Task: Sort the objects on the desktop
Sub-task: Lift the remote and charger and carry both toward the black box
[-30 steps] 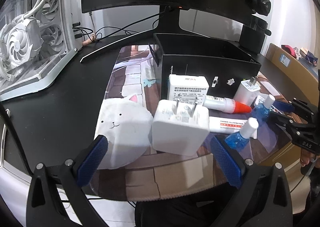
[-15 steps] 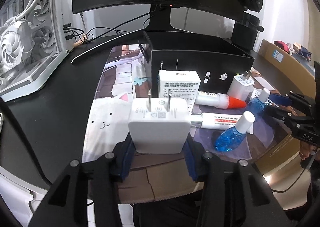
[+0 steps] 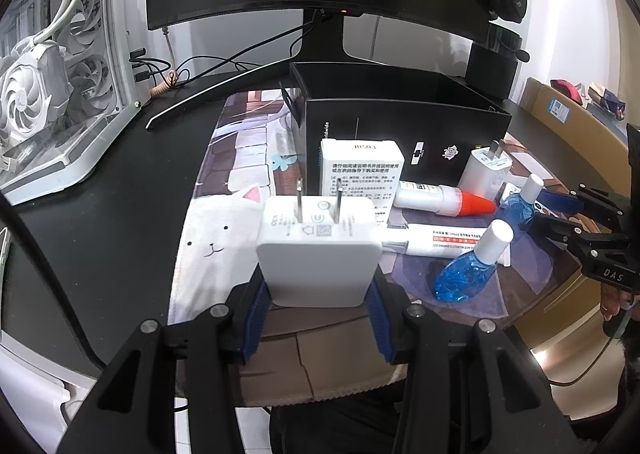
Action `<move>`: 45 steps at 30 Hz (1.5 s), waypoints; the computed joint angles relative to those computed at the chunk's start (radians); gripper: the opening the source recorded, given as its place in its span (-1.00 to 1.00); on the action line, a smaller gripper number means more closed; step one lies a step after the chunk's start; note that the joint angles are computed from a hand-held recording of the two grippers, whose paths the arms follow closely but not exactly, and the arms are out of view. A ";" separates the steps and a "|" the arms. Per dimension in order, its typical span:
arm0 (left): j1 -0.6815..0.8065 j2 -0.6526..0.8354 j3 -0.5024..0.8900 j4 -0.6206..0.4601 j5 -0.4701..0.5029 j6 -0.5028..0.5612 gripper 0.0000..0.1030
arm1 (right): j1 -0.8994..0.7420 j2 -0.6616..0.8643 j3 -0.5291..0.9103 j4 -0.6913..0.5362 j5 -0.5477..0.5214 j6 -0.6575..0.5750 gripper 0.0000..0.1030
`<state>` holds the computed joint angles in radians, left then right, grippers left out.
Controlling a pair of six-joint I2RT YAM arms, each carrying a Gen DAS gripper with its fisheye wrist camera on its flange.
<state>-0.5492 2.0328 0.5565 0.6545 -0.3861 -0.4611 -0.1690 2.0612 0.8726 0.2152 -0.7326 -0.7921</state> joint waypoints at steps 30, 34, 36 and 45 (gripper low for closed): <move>0.004 -0.109 -0.058 -0.018 -0.027 -0.012 -0.16 | -0.025 -0.060 -0.026 -0.005 -0.029 -0.013 -0.25; 0.020 -0.160 -0.062 -0.033 -0.019 0.010 -0.15 | -0.026 -0.086 -0.022 -0.018 -0.033 -0.013 -0.25; 0.018 -0.175 -0.059 -0.045 -0.026 0.027 -0.16 | -0.025 -0.105 -0.025 -0.021 -0.036 -0.014 -0.25; 0.022 -0.088 -0.025 -0.031 -0.014 0.034 -0.16 | -0.023 -0.077 -0.017 -0.010 -0.016 -0.009 -0.25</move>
<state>-0.5271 1.9444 0.5312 0.6230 -0.3999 -0.4268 -0.1919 1.9837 0.8552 0.2054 -0.7489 -0.8011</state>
